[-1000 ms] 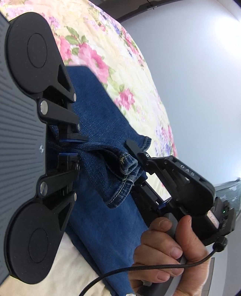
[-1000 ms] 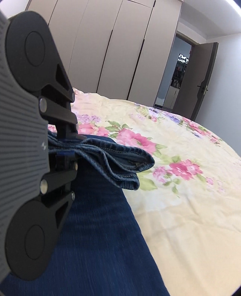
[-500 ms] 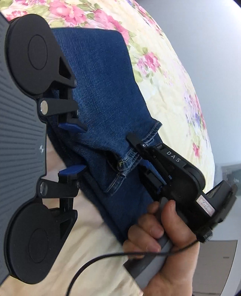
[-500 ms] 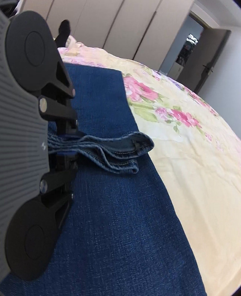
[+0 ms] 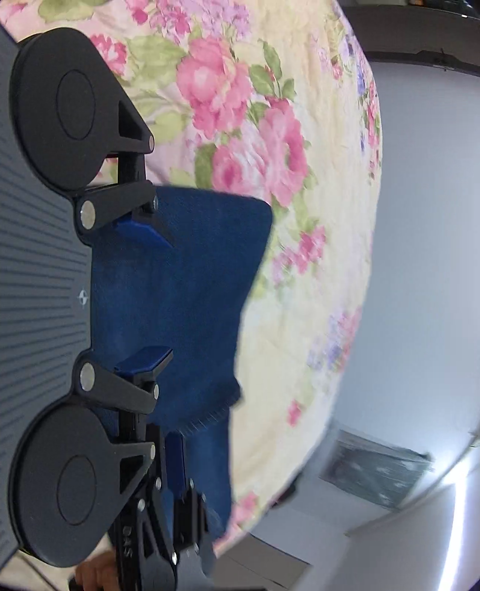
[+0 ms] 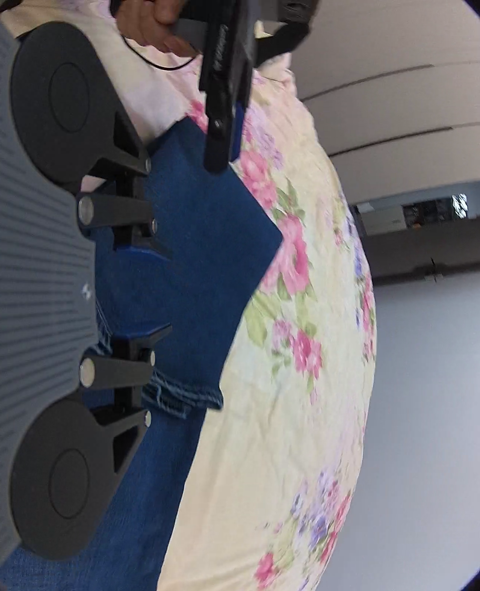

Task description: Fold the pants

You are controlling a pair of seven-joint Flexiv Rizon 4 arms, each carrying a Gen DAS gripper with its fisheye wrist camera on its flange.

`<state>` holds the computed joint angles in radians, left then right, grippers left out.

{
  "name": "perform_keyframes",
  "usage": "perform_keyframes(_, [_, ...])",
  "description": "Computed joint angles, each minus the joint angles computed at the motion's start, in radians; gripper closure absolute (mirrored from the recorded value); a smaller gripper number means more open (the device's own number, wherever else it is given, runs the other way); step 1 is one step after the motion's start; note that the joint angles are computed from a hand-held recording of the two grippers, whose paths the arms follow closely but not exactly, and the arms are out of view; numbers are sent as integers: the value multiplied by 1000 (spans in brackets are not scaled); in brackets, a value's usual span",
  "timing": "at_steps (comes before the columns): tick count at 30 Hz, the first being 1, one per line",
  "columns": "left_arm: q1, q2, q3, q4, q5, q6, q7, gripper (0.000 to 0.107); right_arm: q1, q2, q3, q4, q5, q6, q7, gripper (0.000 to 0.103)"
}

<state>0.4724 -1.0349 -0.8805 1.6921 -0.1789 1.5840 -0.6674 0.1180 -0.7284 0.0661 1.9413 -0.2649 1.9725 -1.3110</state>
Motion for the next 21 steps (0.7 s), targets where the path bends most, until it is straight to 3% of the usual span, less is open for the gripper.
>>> perform_keyframes(3, [-45, 27, 95, 4, 20, -10, -56, 53, 83, -8, -71, 0, 25, -94, -7, 73])
perform_keyframes(5, [-80, 23, 138, -13, -15, -14, -24, 60, 69, -24, -61, 31, 28, -39, -9, 73])
perform_keyframes(8, [-124, 44, 191, -9, -12, 25, -34, 60, 10, -19, -8, 80, 31, 20, -33, 74])
perform_keyframes(10, [-176, 72, 252, -10, -12, 55, -64, 59, 37, 17, -36, 120, 55, -7, -31, 74])
perform_keyframes(12, [-217, 99, 302, 2, 4, 108, -95, 48, 23, 50, -27, 157, 72, -6, -25, 74])
perform_keyframes(14, [-202, 104, 275, 25, 51, 164, -109, 33, -43, 83, 20, 207, 84, 57, 4, 73])
perform_keyframes(17, [-158, 104, 191, 48, 109, 168, -139, 23, -112, 140, 39, 303, 158, 202, 92, 60])
perform_keyframes(20, [-185, 108, 158, 37, 120, 133, -178, 23, -65, 193, -52, 382, 335, 289, 136, 42])
perform_keyframes(21, [-210, 109, 157, 26, 117, 118, -188, 23, -46, 210, -90, 404, 397, 294, 137, 42])
